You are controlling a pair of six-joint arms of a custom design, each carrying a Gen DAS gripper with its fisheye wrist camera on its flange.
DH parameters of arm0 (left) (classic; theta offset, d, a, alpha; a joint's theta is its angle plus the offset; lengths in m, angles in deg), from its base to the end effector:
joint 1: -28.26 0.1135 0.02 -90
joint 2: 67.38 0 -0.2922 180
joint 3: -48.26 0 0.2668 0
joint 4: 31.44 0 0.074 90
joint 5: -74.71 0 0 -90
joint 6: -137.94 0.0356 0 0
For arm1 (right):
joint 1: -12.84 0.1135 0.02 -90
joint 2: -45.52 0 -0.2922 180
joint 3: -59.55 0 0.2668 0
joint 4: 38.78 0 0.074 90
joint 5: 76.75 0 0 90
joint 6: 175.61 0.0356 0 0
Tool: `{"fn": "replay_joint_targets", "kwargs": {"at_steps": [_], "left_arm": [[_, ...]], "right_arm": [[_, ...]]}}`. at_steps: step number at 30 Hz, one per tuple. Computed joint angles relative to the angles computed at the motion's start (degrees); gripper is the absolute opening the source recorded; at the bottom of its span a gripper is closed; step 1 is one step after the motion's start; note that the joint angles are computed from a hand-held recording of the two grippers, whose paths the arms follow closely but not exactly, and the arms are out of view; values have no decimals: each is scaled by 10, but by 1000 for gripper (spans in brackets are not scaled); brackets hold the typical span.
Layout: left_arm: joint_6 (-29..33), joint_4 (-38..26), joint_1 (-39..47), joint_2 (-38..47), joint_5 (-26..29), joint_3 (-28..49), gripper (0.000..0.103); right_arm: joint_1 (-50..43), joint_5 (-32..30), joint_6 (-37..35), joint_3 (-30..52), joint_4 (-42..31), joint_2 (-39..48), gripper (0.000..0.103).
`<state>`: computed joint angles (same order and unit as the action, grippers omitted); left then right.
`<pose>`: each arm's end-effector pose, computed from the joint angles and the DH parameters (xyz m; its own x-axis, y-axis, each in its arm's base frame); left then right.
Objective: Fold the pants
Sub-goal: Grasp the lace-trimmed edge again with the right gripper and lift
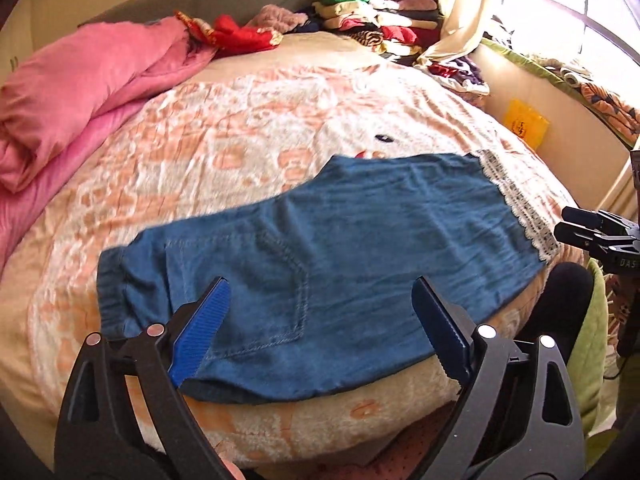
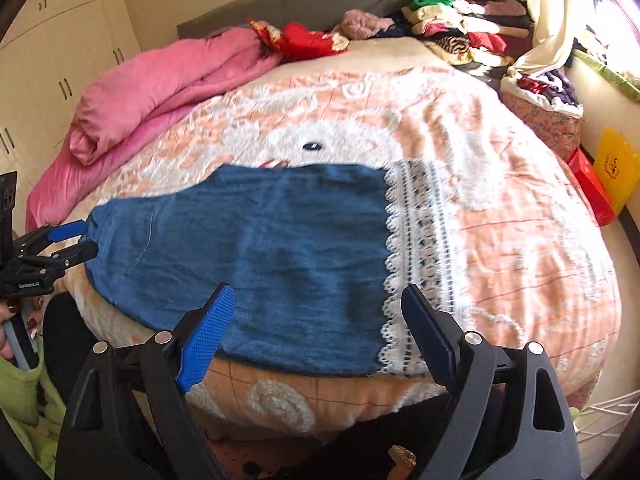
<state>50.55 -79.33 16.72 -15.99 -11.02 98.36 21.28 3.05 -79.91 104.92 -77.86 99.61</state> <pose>0.1719 -0.0378 0.2530 -0.7294 0.1953 -0.6556 0.2807 0.9594 -0.0265 0.1826 0.0335 0.2289 -0.7552 -0.0132 -0.6554 -0.1880 0.9621 0.1973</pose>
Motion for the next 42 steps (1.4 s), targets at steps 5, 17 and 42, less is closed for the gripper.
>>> {"fn": "replay_joint_targets", "kwargs": {"at_steps": [5, 17, 42], "left_arm": [[-15, 11, -44, 23, -19, 22, 86], [-31, 59, -160, 136, -68, 109, 88], [2, 85, -239, 440, -46, 303, 90]], "right_arm": [[-35, -7, -10, 2, -19, -35, 84], [-181, -61, -62, -7, -67, -100, 84], [-207, -90, -62, -55, -10, -1, 85]]}}
